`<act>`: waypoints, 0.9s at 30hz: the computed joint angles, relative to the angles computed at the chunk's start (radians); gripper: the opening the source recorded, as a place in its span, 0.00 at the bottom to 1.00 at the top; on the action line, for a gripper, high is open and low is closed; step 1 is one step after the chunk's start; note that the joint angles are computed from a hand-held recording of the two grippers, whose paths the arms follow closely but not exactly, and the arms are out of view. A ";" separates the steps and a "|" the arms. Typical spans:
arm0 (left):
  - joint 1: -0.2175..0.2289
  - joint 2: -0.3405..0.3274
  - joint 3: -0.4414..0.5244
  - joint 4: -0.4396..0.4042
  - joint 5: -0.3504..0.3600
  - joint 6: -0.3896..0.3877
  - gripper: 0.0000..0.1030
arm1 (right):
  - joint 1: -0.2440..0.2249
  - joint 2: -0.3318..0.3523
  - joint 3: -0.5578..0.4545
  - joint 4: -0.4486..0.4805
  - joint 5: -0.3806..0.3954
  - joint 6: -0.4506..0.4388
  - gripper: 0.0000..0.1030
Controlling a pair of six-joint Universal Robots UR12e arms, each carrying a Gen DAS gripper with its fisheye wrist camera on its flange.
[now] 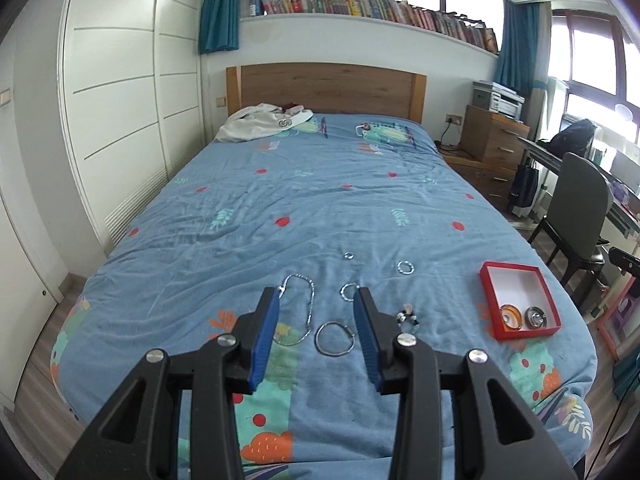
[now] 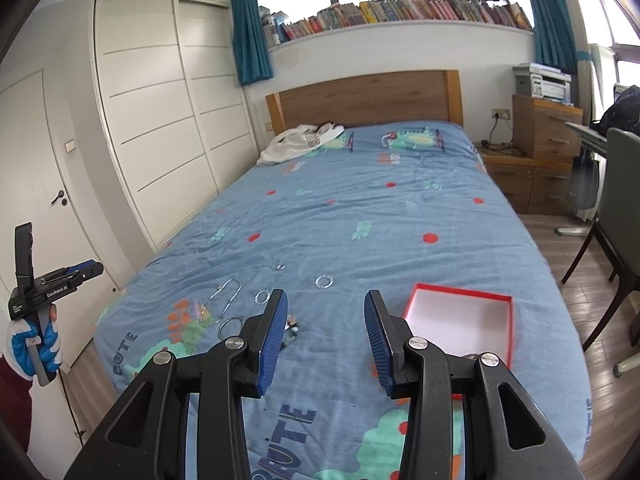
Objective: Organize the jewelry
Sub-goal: 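Withdraw both open tools from the box back over the bed, then move both tools toward the silver chain necklace and beaded bracelet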
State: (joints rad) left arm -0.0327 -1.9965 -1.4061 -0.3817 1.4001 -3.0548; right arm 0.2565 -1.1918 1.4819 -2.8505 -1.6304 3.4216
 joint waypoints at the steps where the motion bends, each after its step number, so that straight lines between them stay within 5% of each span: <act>1: 0.001 -0.004 0.000 -0.005 0.001 -0.005 0.36 | 0.002 0.005 -0.006 0.007 0.002 -0.002 0.39; 27: 0.024 -0.179 0.112 -0.180 -0.001 -0.046 0.36 | 0.005 0.235 -0.233 0.267 0.156 0.033 0.39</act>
State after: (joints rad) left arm -0.0083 -2.1757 -1.2944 -0.5620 1.3995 -3.1004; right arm 0.2613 -0.9565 1.2484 -2.5836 -1.4747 3.4548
